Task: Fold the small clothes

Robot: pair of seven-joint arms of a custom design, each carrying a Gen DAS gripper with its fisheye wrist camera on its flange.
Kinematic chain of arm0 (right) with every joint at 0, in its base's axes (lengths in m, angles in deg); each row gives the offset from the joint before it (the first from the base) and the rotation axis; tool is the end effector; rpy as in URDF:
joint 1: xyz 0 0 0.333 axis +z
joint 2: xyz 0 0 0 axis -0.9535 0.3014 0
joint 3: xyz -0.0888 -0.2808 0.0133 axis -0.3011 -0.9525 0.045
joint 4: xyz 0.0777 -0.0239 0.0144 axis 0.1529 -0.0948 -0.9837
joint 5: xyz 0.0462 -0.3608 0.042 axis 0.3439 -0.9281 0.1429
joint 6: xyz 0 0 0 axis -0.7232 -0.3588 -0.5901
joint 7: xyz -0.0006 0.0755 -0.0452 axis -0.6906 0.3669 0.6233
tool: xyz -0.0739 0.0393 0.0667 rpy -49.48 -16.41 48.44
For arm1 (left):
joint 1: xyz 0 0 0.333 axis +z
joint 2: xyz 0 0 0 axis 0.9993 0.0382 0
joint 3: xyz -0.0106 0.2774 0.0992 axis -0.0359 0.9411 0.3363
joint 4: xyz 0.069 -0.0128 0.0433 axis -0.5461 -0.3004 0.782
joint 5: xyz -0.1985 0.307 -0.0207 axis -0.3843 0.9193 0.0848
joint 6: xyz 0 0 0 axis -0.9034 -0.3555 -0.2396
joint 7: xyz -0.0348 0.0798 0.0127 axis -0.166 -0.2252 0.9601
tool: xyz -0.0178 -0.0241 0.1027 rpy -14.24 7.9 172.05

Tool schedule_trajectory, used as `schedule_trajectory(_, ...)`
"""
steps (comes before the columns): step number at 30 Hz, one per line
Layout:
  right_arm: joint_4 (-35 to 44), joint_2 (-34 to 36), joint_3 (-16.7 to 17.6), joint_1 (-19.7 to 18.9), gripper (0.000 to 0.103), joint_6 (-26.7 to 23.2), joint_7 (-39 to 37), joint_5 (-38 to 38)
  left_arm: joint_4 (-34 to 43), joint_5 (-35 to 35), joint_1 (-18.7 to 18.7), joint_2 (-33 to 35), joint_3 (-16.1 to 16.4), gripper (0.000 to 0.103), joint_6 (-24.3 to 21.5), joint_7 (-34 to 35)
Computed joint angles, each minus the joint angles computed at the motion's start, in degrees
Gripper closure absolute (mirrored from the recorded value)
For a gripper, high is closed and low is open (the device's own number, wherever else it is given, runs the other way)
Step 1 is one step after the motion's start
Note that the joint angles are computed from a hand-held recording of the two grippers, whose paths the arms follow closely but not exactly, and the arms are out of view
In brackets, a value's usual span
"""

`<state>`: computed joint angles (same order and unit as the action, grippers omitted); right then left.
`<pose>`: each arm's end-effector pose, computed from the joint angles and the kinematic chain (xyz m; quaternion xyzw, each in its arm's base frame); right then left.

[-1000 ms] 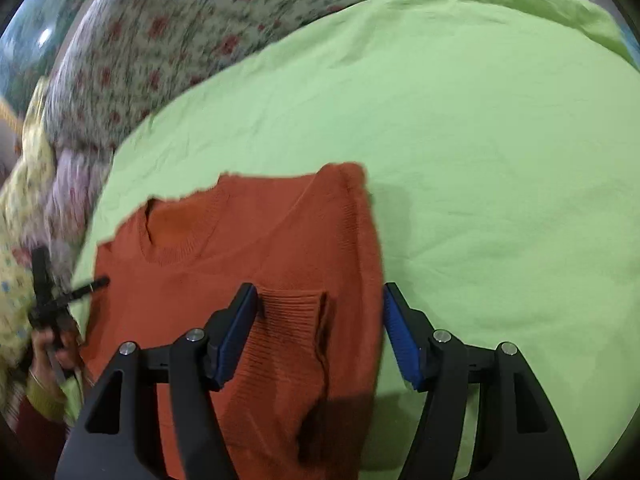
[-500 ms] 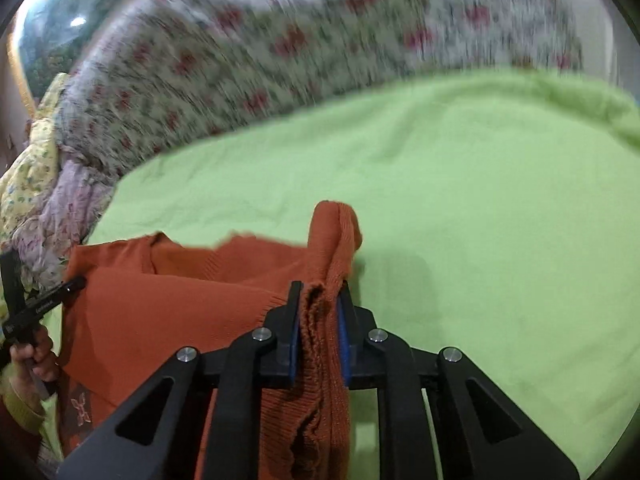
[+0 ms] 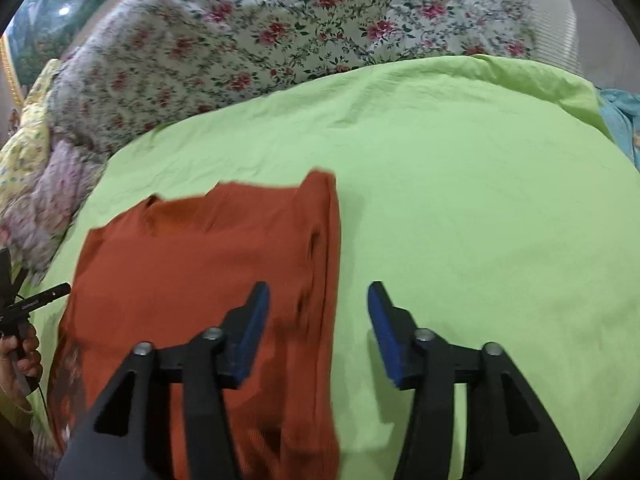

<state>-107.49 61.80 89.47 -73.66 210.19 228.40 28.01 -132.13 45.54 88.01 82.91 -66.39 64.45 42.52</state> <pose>0.4194 0.0759 0.4718 -0.3677 0.8706 -0.2397 0.2222 0.6177 -0.0936 0.4510 -0.6305 0.7166 -0.2830 0.0942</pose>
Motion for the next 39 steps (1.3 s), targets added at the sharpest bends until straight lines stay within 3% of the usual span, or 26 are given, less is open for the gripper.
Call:
schedule_trajectory(4, -5.8, -7.6, 3.0, 4.6, 0.048, -1.6, 3.8, 4.6, -13.5, -6.9, 0.8, -10.6, -0.1, 0.040, 0.2, 4.7)
schedule_trajectory(15, -12.7, -20.2, 12.4, 14.1, 0.048, -11.2, 18.3, 11.9, -37.4, -16.8, -6.1, -32.8, 7.5, 0.027, -1.9, 10.3)
schedule_trajectory(19, -13.4, -21.7, 13.5, 17.5, 0.048, -13.3, 21.8, 13.0, -42.1, -15.7, -7.7, -37.6, 8.3, 0.026, -2.9, 9.0)
schedule_trajectory(24, -13.4, -21.5, 15.1, 20.7, 0.048, -14.1, 25.5, 13.6, -45.6, -7.3, -7.9, -40.7, 5.3, 0.025, -1.2, 4.0)
schedule_trajectory(26, -13.1, -21.1, 15.4, 21.8, 0.048, -14.0, 26.2, 13.4, -47.7, -0.2, -6.4, -41.9, 2.1, 0.028, 0.6, 0.4)
schedule_trajectory(28, -12.6, -20.3, 15.5, 23.3, 0.048, -14.1, 26.3, 13.4, -50.6, 3.8, -6.7, -44.4, 1.8, 0.041, 2.8, 0.0)
schedule_trajectory(30, -11.6, -19.2, 15.7, 24.7, 0.048, -15.1, 26.2, 13.8, -52.3, 5.0, -8.3, -46.4, 4.2, 0.049, 3.0, 0.8)
schedule_trajectory(34, -11.1, -18.3, 15.4, 27.9, 0.043, -16.4, 25.6, 15.0, -55.3, 3.3, -10.6, -50.6, 10.7, 0.050, 0.8, 4.4)
schedule_trajectory(38, -13.1, -18.3, 15.1, 29.8, 0.042, -13.8, 26.9, 16.2, -56.3, 1.7, -11.6, -52.1, 12.3, 0.046, -0.7, 6.6)
schedule_trajectory(39, -13.5, -18.3, 15.1, 29.9, 0.042, -13.2, 27.3, 16.3, -56.4, 0.9, -12.3, -52.2, 12.7, 0.040, -1.3, 7.3)
